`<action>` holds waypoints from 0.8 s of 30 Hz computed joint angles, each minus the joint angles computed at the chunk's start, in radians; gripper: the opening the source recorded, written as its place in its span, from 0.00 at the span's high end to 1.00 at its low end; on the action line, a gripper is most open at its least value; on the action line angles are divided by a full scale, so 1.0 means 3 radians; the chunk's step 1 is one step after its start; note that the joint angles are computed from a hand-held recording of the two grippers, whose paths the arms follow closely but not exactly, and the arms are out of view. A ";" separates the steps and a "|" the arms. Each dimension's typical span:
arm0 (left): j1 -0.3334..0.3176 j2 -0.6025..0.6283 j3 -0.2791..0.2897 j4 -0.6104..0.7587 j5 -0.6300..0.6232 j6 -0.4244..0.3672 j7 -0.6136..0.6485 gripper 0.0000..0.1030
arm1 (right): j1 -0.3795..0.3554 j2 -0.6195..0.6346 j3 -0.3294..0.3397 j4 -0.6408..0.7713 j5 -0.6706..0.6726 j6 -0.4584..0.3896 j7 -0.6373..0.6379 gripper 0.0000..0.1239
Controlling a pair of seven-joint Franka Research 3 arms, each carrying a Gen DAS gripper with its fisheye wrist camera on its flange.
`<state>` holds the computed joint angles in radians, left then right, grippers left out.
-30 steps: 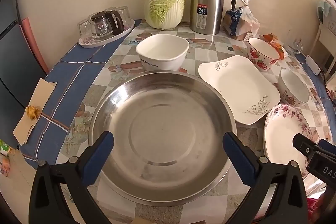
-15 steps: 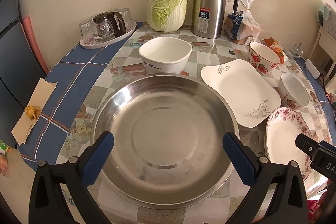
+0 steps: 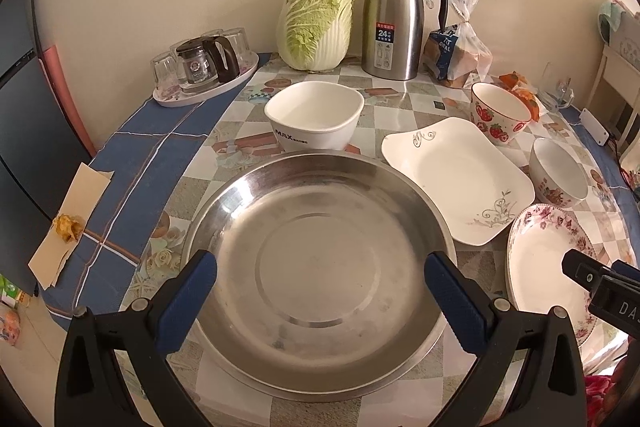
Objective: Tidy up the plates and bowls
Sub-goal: 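Move both tools toward the rim of the stainless steel basin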
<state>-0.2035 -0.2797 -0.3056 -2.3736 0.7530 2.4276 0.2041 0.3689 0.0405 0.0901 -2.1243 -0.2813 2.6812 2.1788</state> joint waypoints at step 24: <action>0.0076 -0.0085 0.0008 -0.0108 -0.0087 0.0248 -0.0034 0.00 | 0.0010 0.0016 -0.0007 0.0034 -0.0059 -0.0014 0.0037 0.17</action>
